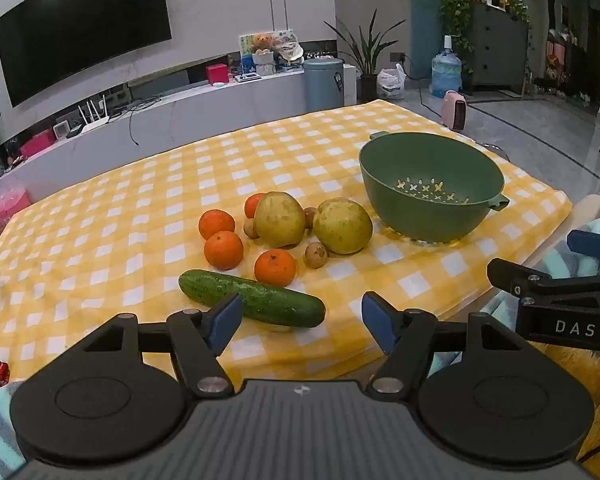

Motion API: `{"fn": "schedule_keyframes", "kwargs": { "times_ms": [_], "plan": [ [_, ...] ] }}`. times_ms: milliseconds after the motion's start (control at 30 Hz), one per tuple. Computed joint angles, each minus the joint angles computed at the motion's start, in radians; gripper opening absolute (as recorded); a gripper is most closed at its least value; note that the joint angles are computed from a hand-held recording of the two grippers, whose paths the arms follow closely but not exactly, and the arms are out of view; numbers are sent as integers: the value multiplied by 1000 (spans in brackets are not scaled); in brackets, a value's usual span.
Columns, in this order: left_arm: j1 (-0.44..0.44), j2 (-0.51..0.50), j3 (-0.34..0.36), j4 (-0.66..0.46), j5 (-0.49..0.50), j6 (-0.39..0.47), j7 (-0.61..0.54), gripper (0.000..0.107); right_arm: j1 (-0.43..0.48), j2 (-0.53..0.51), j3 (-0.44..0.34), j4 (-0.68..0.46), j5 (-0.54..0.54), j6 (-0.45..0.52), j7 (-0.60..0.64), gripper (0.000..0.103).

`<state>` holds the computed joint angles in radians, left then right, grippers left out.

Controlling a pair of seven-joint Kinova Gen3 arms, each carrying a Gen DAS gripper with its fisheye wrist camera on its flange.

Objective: Organize fruits

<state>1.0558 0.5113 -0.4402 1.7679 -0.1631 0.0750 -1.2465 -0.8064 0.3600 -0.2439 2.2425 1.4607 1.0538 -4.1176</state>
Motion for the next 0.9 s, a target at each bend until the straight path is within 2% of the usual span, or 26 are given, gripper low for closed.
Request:
{"fn": "schedule_keyframes", "kwargs": {
  "times_ms": [233,900],
  "plan": [
    [-4,3,4,-3,-3,8,2,81,16,-9,12,-42,-25,-29,78,99],
    [-19,-3,31,-10,-49,34,37,81,18,-16,19,-42,-29,-46,83,99]
  ]
}}
